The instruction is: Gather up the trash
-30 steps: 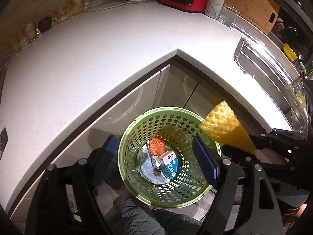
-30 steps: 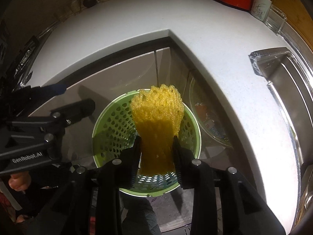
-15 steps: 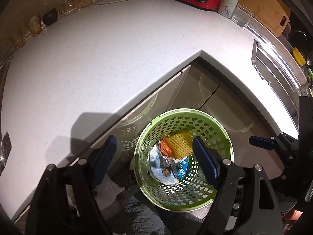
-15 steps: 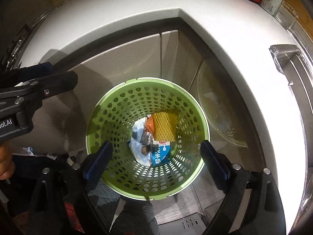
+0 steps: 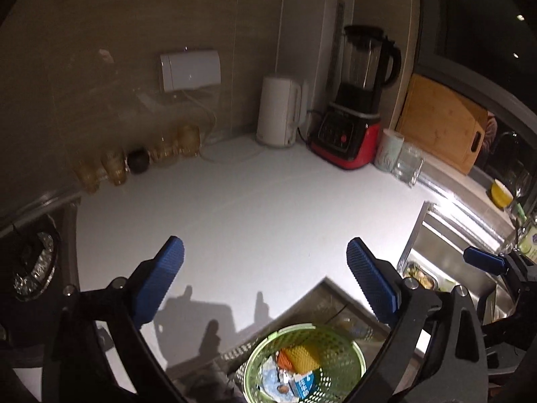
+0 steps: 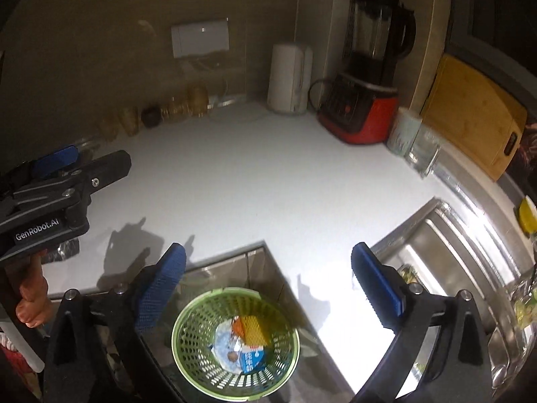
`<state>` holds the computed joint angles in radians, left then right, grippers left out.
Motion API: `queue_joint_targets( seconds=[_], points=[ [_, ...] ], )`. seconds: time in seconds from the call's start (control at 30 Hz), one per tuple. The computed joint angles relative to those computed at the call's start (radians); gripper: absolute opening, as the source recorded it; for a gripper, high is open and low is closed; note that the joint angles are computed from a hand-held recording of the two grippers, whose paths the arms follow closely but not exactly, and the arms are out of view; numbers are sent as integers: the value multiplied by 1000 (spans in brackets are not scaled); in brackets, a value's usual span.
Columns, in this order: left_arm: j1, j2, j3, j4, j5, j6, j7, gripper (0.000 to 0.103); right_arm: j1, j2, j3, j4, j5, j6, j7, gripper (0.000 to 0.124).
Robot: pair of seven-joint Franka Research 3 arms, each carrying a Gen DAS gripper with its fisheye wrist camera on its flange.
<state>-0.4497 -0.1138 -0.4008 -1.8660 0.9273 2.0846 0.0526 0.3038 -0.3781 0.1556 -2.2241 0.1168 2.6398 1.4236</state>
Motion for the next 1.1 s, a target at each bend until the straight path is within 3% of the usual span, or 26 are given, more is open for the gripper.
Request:
queue_joint_targets(
  seconds=[0.33,0.5,1.1],
  points=[
    [-61,38,-61,238,188,-263,9,95,-8,-62,8,102,16,92,13,101],
    [-99,43,-64,272,213,-329,6,95,-5,-89,12,109,18,90,8,101],
    [-96,15,-58,240,164,-323,-18,95,-14,-108,32,95,2,83,28,101]
  ],
)
